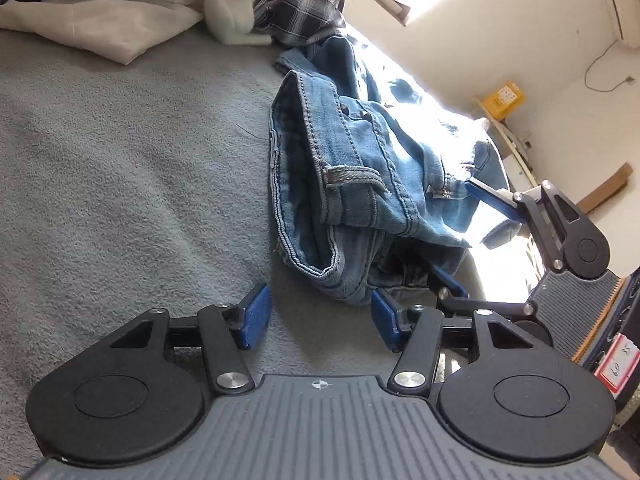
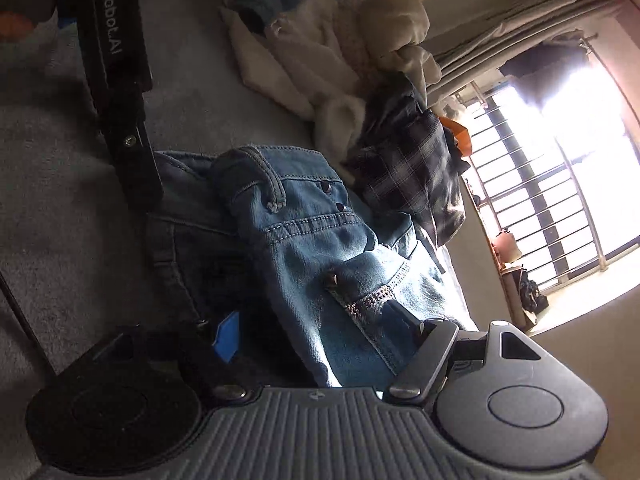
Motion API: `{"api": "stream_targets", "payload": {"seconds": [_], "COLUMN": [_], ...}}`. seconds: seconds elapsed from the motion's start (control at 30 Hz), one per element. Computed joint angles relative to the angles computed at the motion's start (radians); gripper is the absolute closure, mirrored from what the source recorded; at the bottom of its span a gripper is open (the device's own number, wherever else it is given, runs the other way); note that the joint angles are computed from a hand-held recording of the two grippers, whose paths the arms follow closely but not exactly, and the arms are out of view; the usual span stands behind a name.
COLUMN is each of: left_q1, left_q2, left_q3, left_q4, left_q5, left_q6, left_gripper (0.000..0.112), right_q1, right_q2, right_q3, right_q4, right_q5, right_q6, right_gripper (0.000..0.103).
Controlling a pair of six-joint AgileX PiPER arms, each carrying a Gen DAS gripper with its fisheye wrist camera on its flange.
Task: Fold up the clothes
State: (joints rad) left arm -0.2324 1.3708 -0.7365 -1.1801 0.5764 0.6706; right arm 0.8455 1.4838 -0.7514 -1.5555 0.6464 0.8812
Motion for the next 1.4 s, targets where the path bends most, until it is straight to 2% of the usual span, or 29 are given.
{"api": "stream_targets", "payload": {"seconds": [0.1, 0.2, 0.33, 0.47, 0.53, 0.6, 0.73, 0.83, 0.93, 1.0, 1.07, 1.1, 1.13, 1.2, 1.3, 1.33, 1.4], "left_q1": [-0.008, -0.017, -0.029, -0.050, -0.071, -0.092, -0.149, -0.190, -0.231, -0.259, -0.285, -0.293, -0.290, -0.295, -0.336, -0.345, -0.370], "left_q2": [0.000, 0.005, 0.019, 0.017, 0.010, 0.006, 0.032, 0.062, 0.090, 0.108, 0.120, 0.124, 0.126, 0.111, 0.058, 0.035, -0.011], "left_q3": [-0.001, -0.012, -0.025, -0.019, -0.013, -0.012, -0.039, -0.063, -0.074, -0.082, -0.092, -0.097, -0.104, -0.110, -0.105, -0.109, -0.128], "left_q4": [0.002, 0.002, -0.027, -0.049, -0.044, -0.030, 0.003, 0.002, -0.032, -0.097, -0.121, -0.090, -0.084, -0.096, -0.121, -0.079, 0.045], "left_q5": [-0.010, -0.017, -0.032, -0.067, -0.097, -0.126, -0.212, -0.279, -0.364, -0.415, -0.465, -0.484, -0.479, -0.480, -0.527, -0.522, -0.503], "left_q6": [0.015, 0.022, 0.031, 0.034, 0.026, 0.020, 0.009, 0.032, 0.087, 0.161, 0.202, 0.176, 0.164, 0.171, 0.205, 0.179, 0.095], "left_gripper": [0.057, 0.057, 0.055, 0.055, 0.055, 0.055, 0.052, 0.047, 0.047, 0.048, 0.059, 0.073, 0.082, 0.094, 0.098, 0.098, 0.099], "right_q1": [-0.013, -0.030, -0.051, -0.068, -0.095, -0.134, -0.236, -0.325, -0.418, -0.456, -0.490, -0.510, -0.528, -0.563, -0.625, -0.660, -0.755], "right_q2": [-0.002, -0.020, 0.035, 0.133, 0.139, 0.088, -0.040, -0.122, -0.200, -0.239, -0.270, -0.282, -0.296, -0.320, -0.363, -0.380, -0.421], "right_q3": [-0.024, -0.039, -0.075, -0.146, -0.210, -0.252, -0.304, -0.313, -0.286, -0.257, -0.229, -0.216, -0.201, -0.169, -0.110, -0.090, -0.052], "right_q4": [-0.064, -0.133, -0.153, -0.132, -0.053, 0.028, 0.287, 0.516, 0.769, 0.832, 0.875, 0.908, 0.938, 0.983, 1.016, 1.063, 1.249], "right_q5": [0.036, 0.034, -0.013, 0.013, 0.003, -0.044, -0.164, -0.240, -0.296, -0.314, -0.326, -0.333, -0.339, -0.346, -0.367, -0.382, -0.423], "right_q6": [0.129, 0.248, 0.198, 0.195, 0.204, 0.255, 0.225, 0.111, -0.035, -0.066, -0.086, -0.103, -0.119, -0.144, -0.153, -0.192, -0.345], "right_gripper": [0.042, 0.043, 0.043, 0.047, 0.071, 0.077, 0.083, 0.084, 0.084, 0.084, 0.084, 0.084, 0.084, 0.085, 0.086, 0.086, 0.087]}}
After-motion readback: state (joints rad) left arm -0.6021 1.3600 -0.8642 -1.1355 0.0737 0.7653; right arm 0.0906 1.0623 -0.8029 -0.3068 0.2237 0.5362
